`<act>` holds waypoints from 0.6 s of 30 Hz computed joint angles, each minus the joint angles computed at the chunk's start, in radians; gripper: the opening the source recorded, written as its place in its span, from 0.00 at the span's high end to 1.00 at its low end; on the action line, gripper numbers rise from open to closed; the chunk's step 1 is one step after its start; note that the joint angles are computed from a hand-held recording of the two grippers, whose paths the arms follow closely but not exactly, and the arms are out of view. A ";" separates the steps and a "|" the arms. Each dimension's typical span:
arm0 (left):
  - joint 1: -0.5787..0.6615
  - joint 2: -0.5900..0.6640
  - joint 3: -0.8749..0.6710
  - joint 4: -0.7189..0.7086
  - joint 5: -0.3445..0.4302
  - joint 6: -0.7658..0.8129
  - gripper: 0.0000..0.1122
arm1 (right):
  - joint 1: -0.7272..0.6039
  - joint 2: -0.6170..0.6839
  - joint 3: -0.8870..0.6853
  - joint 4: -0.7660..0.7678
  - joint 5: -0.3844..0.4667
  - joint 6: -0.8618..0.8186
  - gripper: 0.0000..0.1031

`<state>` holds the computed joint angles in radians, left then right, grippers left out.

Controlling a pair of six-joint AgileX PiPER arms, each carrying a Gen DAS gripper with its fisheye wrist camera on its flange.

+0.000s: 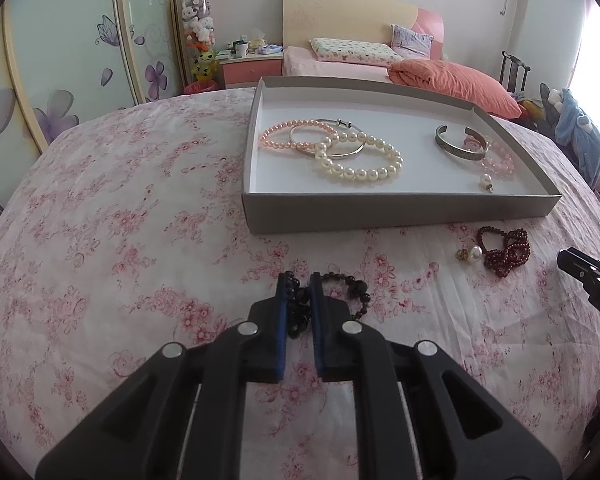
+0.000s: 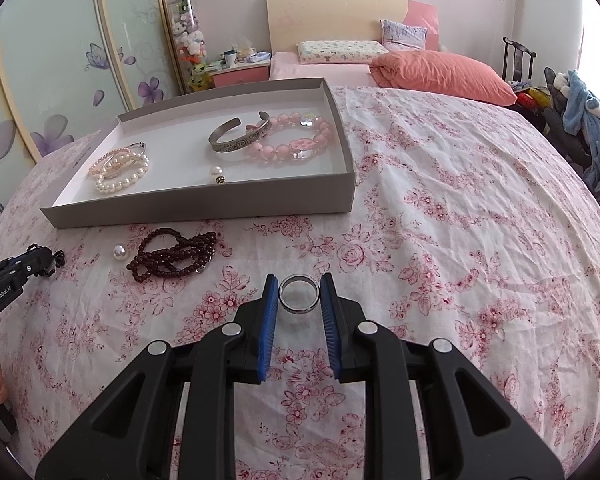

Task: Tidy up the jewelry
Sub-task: 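Carry the black beaded bracelet and silver ring over the tray with both tools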

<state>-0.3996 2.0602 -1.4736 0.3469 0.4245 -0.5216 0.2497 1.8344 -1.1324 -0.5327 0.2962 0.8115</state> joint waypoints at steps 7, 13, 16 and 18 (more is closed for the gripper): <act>0.009 -0.016 0.017 -0.031 -0.003 0.019 0.90 | 0.014 -0.004 0.005 -0.047 0.002 0.038 0.78; 0.000 -0.058 0.061 0.060 -0.040 -0.076 0.90 | 0.024 -0.023 0.019 -0.107 -0.005 0.092 0.78; -0.022 -0.088 0.097 0.195 -0.058 -0.210 0.90 | 0.029 -0.039 0.029 -0.124 -0.016 0.111 0.78; -0.039 -0.111 0.124 0.318 -0.066 -0.329 0.90 | 0.034 -0.050 0.035 -0.151 -0.024 0.139 0.78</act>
